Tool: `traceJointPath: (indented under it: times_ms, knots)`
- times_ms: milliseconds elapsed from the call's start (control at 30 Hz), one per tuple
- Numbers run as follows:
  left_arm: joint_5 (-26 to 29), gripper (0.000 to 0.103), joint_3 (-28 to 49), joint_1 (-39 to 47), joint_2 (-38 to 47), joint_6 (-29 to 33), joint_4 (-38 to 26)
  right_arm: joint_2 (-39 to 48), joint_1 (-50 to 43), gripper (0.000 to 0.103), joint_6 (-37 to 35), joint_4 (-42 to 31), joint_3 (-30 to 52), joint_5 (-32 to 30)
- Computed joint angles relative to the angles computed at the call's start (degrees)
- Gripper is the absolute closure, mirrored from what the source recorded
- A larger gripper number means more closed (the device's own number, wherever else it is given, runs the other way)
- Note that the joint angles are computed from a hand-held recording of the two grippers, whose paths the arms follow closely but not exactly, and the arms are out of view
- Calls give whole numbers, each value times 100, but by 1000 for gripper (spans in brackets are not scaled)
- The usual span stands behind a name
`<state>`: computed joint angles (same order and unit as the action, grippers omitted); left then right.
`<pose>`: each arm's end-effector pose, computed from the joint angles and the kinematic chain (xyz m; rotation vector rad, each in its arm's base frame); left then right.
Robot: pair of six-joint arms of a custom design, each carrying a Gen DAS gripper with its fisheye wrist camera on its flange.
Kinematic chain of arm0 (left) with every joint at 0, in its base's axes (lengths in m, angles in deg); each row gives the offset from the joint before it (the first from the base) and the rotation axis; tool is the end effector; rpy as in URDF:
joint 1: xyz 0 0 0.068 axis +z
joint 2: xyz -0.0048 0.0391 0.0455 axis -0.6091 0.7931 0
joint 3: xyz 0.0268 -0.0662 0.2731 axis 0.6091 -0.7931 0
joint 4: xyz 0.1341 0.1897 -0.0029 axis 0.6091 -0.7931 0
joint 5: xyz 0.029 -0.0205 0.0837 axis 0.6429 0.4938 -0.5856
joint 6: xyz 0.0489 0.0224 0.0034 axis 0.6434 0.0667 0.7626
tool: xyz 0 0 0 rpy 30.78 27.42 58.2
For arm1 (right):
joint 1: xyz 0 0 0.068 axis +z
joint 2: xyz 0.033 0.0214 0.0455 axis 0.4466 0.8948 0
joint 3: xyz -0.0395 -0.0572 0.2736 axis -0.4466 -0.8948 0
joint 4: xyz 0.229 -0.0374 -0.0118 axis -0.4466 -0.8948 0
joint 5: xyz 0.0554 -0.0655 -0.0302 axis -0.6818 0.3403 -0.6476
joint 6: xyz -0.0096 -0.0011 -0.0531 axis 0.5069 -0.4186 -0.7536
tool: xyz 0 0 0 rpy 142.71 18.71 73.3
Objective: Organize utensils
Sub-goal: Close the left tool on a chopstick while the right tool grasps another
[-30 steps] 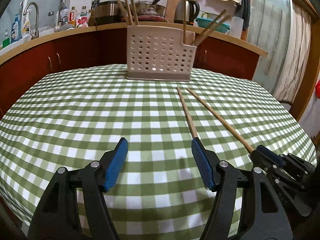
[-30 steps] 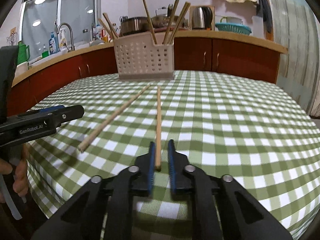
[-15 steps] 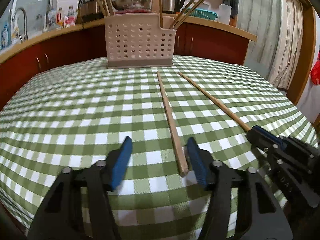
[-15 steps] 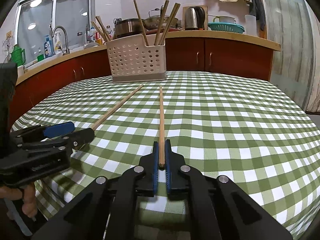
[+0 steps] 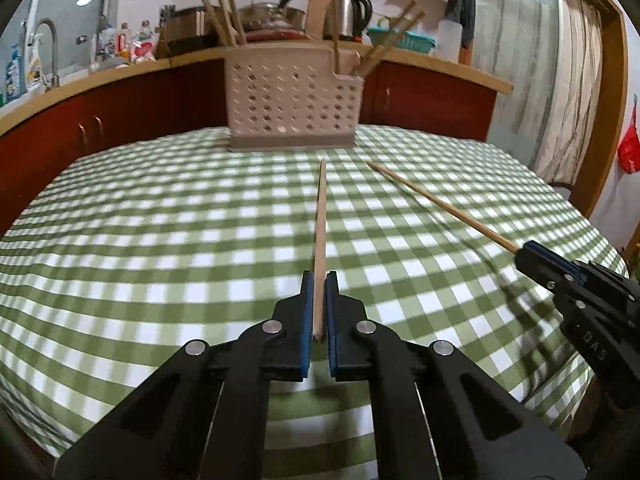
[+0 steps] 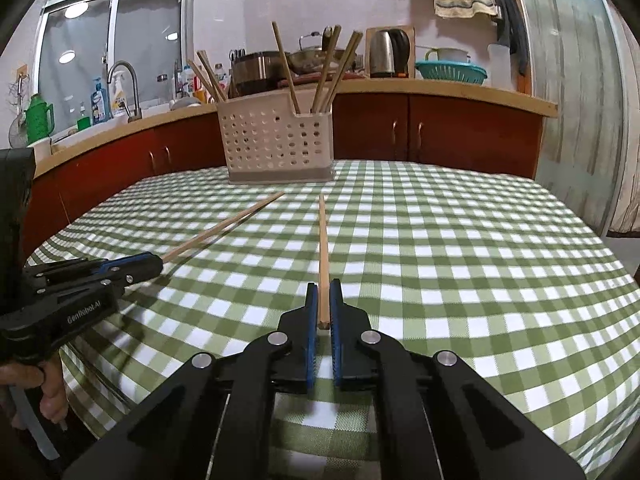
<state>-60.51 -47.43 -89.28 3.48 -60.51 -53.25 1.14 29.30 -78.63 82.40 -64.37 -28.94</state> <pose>0.1544 -0.1585 0.1359 -0.0891 2.1887 -0.0171 0.1862 0.0215 0.1225 -0.4037 2.0808 0.3276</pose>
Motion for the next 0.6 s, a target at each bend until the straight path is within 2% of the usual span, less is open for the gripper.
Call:
traceJointPath:
  times_ms: [433,600]
  knots:
    - [-1422,96,-21,-633,-1747,306,-1121,-2271,100,96,180,-1766,339,18]
    - [-1618,96,80,-754,-2255,282,-1612,-2880,199,96,271,-2268,513,71]
